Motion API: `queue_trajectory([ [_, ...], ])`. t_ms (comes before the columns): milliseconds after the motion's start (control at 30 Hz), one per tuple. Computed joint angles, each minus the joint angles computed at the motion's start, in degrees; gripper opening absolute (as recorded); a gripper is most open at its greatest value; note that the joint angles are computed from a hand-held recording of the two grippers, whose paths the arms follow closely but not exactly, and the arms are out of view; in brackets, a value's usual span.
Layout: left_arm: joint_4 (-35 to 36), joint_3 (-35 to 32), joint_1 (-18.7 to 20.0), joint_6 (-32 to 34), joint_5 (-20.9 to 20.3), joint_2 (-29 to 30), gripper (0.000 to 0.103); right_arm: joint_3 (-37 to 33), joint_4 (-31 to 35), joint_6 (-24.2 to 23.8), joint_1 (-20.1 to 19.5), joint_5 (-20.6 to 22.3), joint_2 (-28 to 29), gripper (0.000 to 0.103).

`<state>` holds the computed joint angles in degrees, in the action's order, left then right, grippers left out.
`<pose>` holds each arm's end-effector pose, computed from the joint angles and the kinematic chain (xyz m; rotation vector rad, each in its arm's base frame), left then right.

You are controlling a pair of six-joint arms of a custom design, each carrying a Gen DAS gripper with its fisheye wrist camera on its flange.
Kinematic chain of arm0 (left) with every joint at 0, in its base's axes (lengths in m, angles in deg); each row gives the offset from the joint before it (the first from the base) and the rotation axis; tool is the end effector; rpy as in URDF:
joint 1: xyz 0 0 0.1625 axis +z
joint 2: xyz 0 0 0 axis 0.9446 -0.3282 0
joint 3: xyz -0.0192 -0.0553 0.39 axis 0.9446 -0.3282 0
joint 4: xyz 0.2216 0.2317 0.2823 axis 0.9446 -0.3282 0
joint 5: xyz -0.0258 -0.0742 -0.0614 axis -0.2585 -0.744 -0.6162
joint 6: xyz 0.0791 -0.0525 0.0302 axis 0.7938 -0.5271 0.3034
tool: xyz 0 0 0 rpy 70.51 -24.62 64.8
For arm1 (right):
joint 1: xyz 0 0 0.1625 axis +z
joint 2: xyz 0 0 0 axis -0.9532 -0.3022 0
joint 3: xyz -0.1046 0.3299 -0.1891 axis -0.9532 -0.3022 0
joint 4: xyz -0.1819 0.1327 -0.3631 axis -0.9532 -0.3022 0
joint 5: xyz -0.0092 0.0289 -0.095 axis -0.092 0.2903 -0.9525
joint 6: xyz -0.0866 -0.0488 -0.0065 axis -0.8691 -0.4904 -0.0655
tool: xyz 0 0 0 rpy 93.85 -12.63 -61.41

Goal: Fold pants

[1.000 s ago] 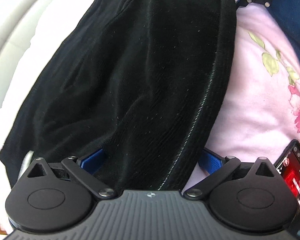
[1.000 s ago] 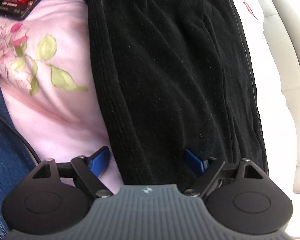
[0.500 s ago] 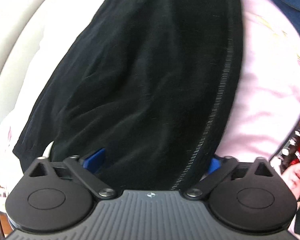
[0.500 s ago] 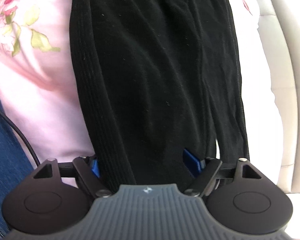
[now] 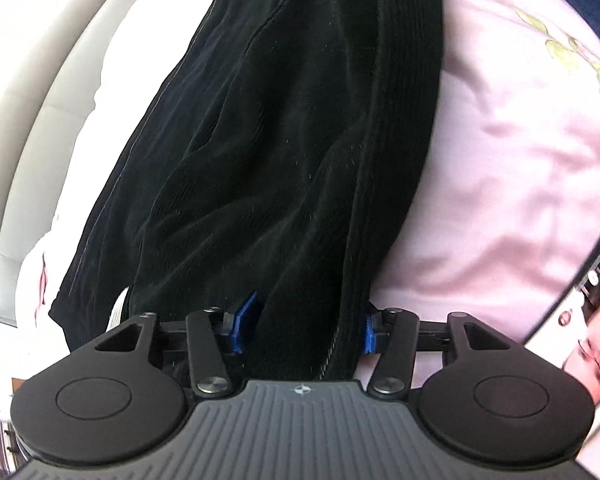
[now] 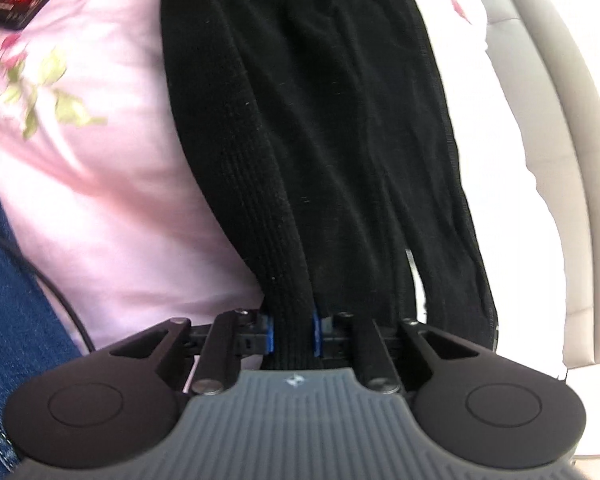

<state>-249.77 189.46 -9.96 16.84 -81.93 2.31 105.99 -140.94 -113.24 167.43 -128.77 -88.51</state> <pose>-0.0460 -0.4609 0.1676 2.1306 1.3298 -0.0139 0.0882 -0.3670 0.1412 1.0244 -1.6909 0.1340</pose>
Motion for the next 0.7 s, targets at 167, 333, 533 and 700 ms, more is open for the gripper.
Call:
queue_trajectory([
  [167,-0.25,-1.36,1.04,1.28,0.53,0.66,0.046,-0.12,-2.21,0.25,0.51,0.75,-0.03,0.009],
  [333,-2.32,-2.71,-0.63,-0.73,1.20,2.88,0.017,-0.27,-3.24,0.22,1.25,0.78,-1.43,0.009],
  [533,-1.05,-3.02,-2.45,-1.71,-0.13,0.21,0.016,0.12,-2.67,1.27,3.40,-0.17,-4.12,0.009],
  [700,1.04,-6.16,-3.92,-1.66,-1.09,0.41,0.016,0.76,-3.29,0.92,4.60,-0.86,-5.54,0.009],
])
